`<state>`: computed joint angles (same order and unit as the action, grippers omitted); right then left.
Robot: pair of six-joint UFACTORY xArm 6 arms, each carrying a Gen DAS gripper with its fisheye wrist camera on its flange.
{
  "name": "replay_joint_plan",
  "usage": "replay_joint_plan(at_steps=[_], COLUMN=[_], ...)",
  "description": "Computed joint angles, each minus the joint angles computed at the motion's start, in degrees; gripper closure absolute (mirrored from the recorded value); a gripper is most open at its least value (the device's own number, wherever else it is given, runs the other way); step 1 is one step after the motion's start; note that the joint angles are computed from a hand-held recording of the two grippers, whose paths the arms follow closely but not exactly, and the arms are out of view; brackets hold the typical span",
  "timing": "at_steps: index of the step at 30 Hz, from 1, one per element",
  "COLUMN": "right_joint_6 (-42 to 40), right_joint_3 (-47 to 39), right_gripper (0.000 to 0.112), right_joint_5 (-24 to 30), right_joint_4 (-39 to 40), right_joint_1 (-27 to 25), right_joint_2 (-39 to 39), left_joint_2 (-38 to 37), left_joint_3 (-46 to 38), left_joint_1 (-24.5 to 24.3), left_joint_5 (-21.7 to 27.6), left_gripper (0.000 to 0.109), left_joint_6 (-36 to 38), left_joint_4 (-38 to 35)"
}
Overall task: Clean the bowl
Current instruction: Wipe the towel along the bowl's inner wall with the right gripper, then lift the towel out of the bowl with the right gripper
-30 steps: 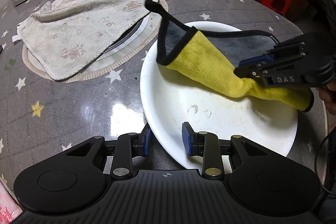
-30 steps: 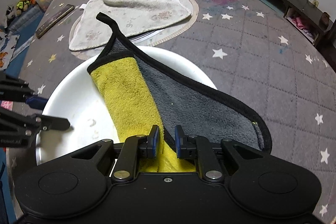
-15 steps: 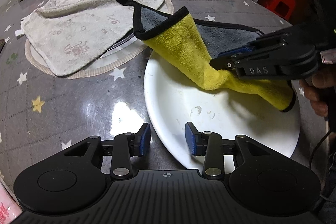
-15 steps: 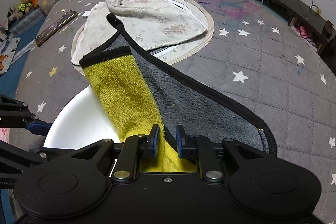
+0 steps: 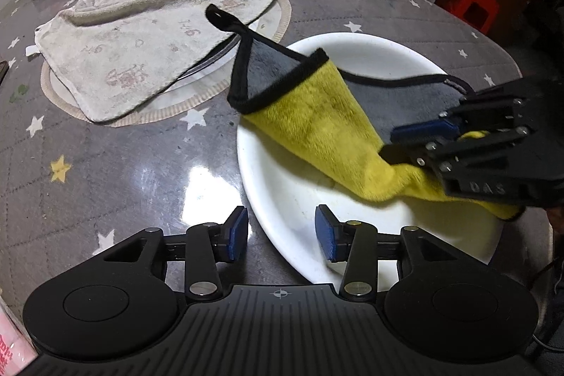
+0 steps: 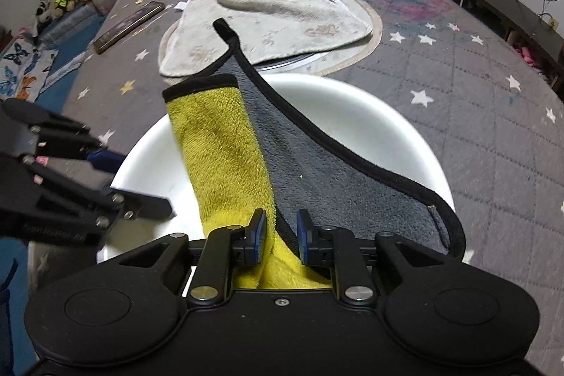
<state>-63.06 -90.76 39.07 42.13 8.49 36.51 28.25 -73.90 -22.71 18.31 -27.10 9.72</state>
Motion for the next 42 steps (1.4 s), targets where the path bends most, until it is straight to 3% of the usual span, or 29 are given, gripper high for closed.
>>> replay_joint_plan(at_steps=[3, 7, 10, 13, 17, 24, 28, 35, 42], right_joint_6=[-0.6, -0.1, -1.6, -3.1, -4.4, -10.0, -12.9, -15.0, -10.4], right_joint_3=[1.1, 1.4, 1.4, 1.0, -0.1, 1.1, 2.9, 1.2, -3.8], right_gripper=[0.084, 0.058, 0.058, 0.058, 0.058, 0.086, 0.098, 0.102, 0.102], right_joint_5=[1.3, 2.6, 3.4, 3.5, 4.0, 1.3, -4.5, -13.2, -16.2], right_joint_4=[0.7, 1.6, 3.0, 4.0, 4.8, 6.5, 8.1, 9.8, 6.6], right_joint_1=[-0.6, -1.3, -1.5, -1.0, -0.2, 1.0, 1.7, 0.6, -2.5], right_joint_2=[-0.9, -1.6, -1.9, -1.8, -0.5, -0.5, -1.4, -0.4, 3.3], left_joint_2=[-0.1, -0.3, -0.3, -0.3, -0.3, -0.2, 0.2, 2.7, 9.0], left_joint_3=[0.1, 0.5, 0.6, 0.5, 0.5, -0.1, -1.6, -7.8, -18.1], left_joint_1=[-0.1, -0.1, -0.2, -0.4, -0.5, -0.3, -0.1, 0.4, 1.7], left_joint_5=[0.0, -0.2, -0.3, -0.6, -0.6, 0.2, 1.7, 4.4, 7.2], left_gripper=[0.062, 0.061, 0.061, 0.071, 0.073, 0.078, 0.079, 0.083, 0.085], left_joint_6=[-0.3, -0.7, -1.2, 0.8, 1.4, 0.1, -3.1, -7.0, -5.3], left_joint_4=[0.2, 0.4, 0.9, -0.9, -1.7, -1.5, 3.0, 13.0, 16.7])
